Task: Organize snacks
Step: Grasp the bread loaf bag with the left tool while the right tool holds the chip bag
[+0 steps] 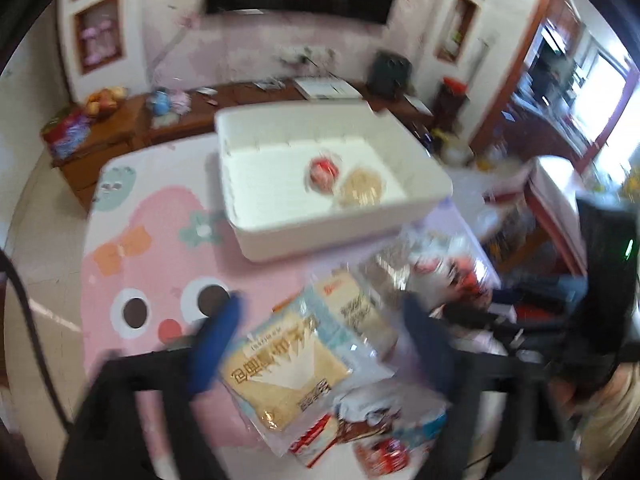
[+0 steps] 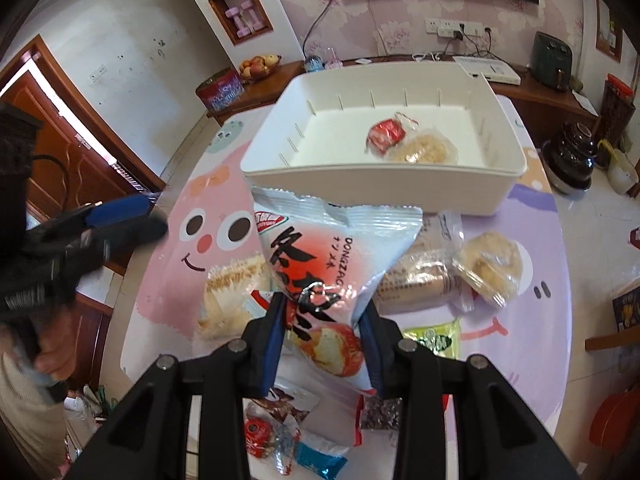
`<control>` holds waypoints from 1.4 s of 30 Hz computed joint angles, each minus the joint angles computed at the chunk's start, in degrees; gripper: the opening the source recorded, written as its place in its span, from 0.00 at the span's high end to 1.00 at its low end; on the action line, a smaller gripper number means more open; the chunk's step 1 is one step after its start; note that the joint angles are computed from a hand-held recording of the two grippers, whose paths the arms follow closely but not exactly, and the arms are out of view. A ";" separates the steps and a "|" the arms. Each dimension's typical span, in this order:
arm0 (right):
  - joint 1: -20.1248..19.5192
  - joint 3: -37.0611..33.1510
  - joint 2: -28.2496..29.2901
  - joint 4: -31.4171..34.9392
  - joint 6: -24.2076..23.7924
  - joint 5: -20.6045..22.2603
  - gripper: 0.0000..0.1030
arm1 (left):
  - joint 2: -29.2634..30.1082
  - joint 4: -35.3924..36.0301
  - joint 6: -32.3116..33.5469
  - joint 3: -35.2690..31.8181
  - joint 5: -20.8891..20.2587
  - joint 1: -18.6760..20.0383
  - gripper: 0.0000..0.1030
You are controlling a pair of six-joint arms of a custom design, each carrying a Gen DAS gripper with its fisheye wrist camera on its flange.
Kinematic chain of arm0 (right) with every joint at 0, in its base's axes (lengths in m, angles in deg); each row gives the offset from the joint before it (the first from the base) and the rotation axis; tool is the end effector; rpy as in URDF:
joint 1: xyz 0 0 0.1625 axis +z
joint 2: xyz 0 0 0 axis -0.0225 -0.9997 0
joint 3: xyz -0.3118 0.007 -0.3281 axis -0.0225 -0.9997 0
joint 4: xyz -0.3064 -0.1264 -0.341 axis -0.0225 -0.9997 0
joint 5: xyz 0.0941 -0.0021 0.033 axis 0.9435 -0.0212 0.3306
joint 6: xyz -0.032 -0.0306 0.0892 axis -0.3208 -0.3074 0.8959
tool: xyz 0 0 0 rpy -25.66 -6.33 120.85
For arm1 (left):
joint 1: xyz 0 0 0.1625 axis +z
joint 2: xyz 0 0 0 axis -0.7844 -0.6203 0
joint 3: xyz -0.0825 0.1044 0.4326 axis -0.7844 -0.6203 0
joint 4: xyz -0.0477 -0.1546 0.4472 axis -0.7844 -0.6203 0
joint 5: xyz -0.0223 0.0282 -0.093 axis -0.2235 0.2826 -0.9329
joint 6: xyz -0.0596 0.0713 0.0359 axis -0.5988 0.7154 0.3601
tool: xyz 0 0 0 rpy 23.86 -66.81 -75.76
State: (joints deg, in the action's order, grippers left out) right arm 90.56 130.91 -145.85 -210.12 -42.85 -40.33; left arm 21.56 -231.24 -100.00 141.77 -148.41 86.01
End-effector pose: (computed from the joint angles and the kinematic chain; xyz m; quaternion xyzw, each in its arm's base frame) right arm 0.0904 -0.4383 0.3180 0.0792 -0.9546 0.1907 0.2147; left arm -0.3895 -0.4882 0.0260 0.3037 0.9167 -0.1515 0.2111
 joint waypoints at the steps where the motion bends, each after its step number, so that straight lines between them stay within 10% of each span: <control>1: -0.20 0.06 -0.11 0.22 0.04 0.00 0.66 | 0.14 -0.48 2.72 0.28 -1.69 0.96 0.09; 9: -1.47 0.07 -0.08 2.19 1.39 -0.03 0.66 | 3.36 13.36 25.33 -3.09 -12.45 8.26 0.06; 18: -2.40 -0.33 2.31 2.27 3.24 -1.39 0.66 | 7.88 18.35 36.90 -5.33 -10.39 9.66 0.01; 26: -2.91 -0.75 4.61 2.12 4.09 -1.07 0.66 | 11.09 11.91 34.24 -4.59 -6.66 9.41 0.06; 42: 1.04 -2.57 2.51 0.06 2.11 -1.41 0.66 | 4.00 12.15 6.59 -1.18 2.80 0.61 0.18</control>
State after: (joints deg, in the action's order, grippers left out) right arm 91.60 128.34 -143.34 -210.06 -40.74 -41.74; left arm 25.55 -219.09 -93.41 140.59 -145.61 86.62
